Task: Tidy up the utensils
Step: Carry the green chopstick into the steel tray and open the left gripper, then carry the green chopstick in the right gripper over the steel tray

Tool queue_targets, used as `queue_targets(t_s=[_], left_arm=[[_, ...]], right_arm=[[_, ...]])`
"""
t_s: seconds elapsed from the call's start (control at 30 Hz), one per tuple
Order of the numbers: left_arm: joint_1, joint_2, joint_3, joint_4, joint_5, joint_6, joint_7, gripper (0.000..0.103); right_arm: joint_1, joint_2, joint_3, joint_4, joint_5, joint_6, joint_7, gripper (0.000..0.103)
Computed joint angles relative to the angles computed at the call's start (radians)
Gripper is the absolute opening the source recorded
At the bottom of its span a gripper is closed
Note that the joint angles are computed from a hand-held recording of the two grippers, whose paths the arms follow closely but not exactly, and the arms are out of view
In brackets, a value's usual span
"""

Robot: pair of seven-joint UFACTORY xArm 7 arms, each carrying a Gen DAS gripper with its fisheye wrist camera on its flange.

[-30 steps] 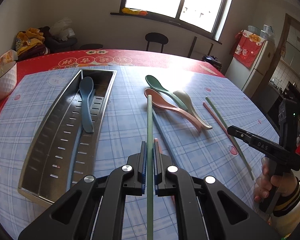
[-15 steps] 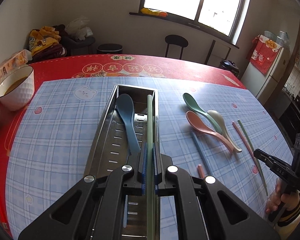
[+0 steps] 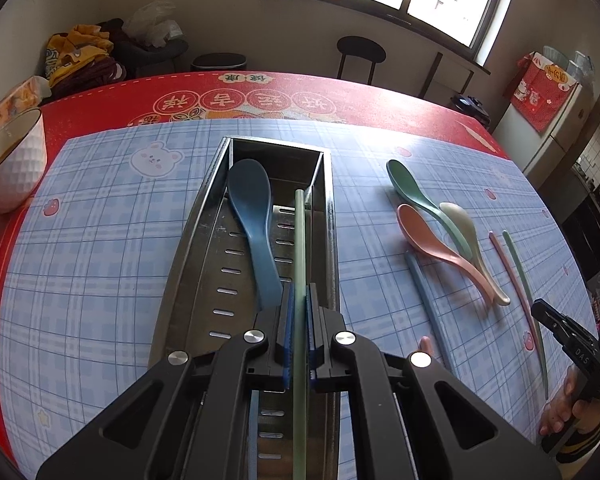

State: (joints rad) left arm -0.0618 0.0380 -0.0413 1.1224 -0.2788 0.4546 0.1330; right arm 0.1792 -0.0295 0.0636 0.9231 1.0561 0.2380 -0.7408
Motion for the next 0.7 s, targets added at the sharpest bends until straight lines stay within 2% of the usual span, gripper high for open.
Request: queue_targets(t_s=[0.2,0.33,0.4,0.57,0.6,0.63,0.7], left_arm=[[0.004,0.012,-0.001,0.014,-0.007,0.017,0.014,0.010],[0.001,-0.029,-0.001,-0.029,-0.008,-0.034,0.029,0.016],[-0.005,-0.064,0.000,-0.072,0.005,-0.084,0.035,0.022],[-0.009,-0.156,0.004,-0.204,0.124,-0.238,-0.009,0.042],[-0.015,-0.172,0.012,-0.231,0.118,-0.273,-0.003,0.046],[-0.029,-0.187,0.028,-0.253,0.090,-0.301,0.021,0.056],[-0.076,-0.215,0.075,-0.292,0.011,-0.352,0.099,0.067]], right_arm=[[0.001,0.002,0.002,-0.001,-0.007,-0.005,0.008,0.006],[0.000,0.004,0.003,-0.001,-0.009,-0.006,0.012,0.006],[-0.001,0.005,0.003,0.000,-0.014,-0.004,0.016,0.006],[-0.001,0.004,0.004,-0.003,-0.011,-0.008,0.016,0.006],[0.000,0.002,0.005,-0.004,-0.001,-0.013,0.007,0.006],[0.002,0.000,0.005,-0.006,0.007,-0.018,0.000,0.006],[0.004,-0.002,0.004,-0.009,0.007,-0.024,0.002,0.006]])
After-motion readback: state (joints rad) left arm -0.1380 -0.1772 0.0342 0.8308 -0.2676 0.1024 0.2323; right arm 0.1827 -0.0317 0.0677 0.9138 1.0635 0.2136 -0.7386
